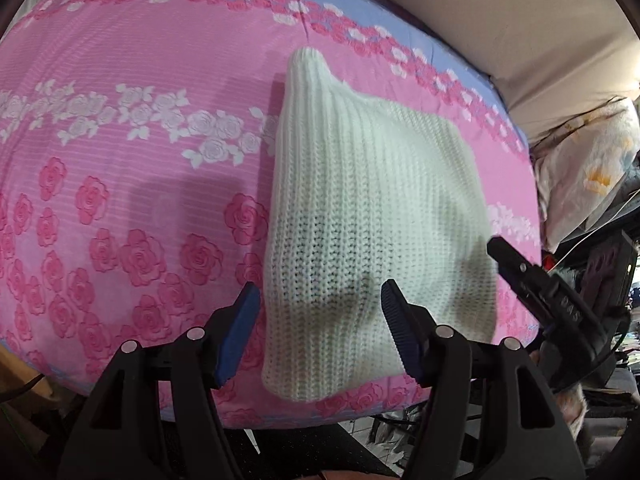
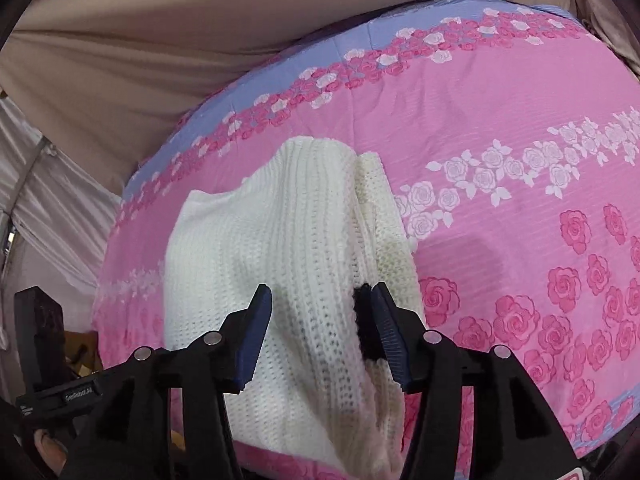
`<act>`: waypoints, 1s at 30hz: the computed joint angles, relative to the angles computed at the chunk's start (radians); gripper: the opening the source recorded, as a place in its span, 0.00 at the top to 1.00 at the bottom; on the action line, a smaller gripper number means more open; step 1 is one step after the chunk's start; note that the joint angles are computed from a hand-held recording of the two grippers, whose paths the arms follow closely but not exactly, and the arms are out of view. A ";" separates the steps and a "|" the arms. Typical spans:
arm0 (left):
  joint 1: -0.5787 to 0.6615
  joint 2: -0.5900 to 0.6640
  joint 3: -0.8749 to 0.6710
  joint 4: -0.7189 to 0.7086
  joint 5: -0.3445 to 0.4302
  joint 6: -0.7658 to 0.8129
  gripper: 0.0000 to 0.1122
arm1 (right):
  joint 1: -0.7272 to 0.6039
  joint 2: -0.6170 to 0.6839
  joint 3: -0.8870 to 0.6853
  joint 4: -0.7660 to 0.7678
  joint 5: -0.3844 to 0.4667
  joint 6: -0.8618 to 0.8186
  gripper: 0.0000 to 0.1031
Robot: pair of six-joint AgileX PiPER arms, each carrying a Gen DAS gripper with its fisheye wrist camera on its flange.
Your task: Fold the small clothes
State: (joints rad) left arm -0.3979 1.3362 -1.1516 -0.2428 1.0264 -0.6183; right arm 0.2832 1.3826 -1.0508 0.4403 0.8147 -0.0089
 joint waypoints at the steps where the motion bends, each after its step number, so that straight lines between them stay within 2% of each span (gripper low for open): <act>1: -0.001 0.024 0.007 -0.012 -0.012 0.014 0.48 | 0.003 0.034 -0.010 0.022 -0.002 -0.016 0.72; 2: 0.004 0.046 0.014 -0.030 -0.029 0.042 0.53 | 0.015 0.057 -0.017 0.036 -0.005 -0.020 0.84; 4: 0.006 0.075 -0.005 -0.015 -0.022 0.050 0.63 | 0.045 0.017 -0.024 0.002 -0.022 0.000 0.85; 6: 0.027 0.070 -0.024 -0.025 -0.011 0.069 0.66 | 0.092 -0.054 -0.059 -0.082 -0.024 0.058 0.86; 9: 0.028 0.065 -0.047 -0.013 0.007 0.079 0.65 | 0.110 -0.093 -0.042 -0.159 -0.031 0.103 0.84; 11: 0.004 0.077 -0.057 0.020 0.028 0.053 0.64 | 0.124 -0.021 -0.008 -0.255 -0.004 0.145 0.82; 12: -0.001 0.077 -0.052 0.023 0.029 0.052 0.61 | 0.132 -0.001 0.019 -0.298 -0.007 0.160 0.80; 14: -0.024 0.079 -0.061 0.046 0.040 0.036 0.60 | 0.136 -0.044 0.085 -0.291 -0.064 0.168 0.72; 15: -0.038 0.079 -0.069 0.071 0.047 0.021 0.60 | 0.135 -0.064 0.090 -0.286 -0.062 0.175 0.67; 16: -0.053 0.077 -0.077 0.094 0.052 0.011 0.60 | 0.135 -0.087 0.094 -0.286 -0.060 0.186 0.58; 18: -0.069 0.078 -0.087 0.122 0.058 -0.009 0.60 | 0.129 -0.116 0.104 -0.291 -0.057 0.202 0.51; 20: -0.074 0.080 -0.090 0.131 0.062 -0.016 0.58 | 0.091 -0.129 0.121 -0.246 -0.043 0.174 0.46; 26: -0.067 0.088 -0.067 0.109 0.048 -0.016 0.50 | -0.036 -0.135 0.210 -0.020 -0.043 0.008 0.43; 30: -0.033 0.107 -0.037 0.055 0.022 0.010 0.29 | -0.073 -0.081 0.225 0.110 -0.058 -0.067 0.39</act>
State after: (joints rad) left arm -0.4308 1.4433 -1.1885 -0.1874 1.0488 -0.6084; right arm 0.2101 1.3018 -0.8254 0.5506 0.7566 -0.0762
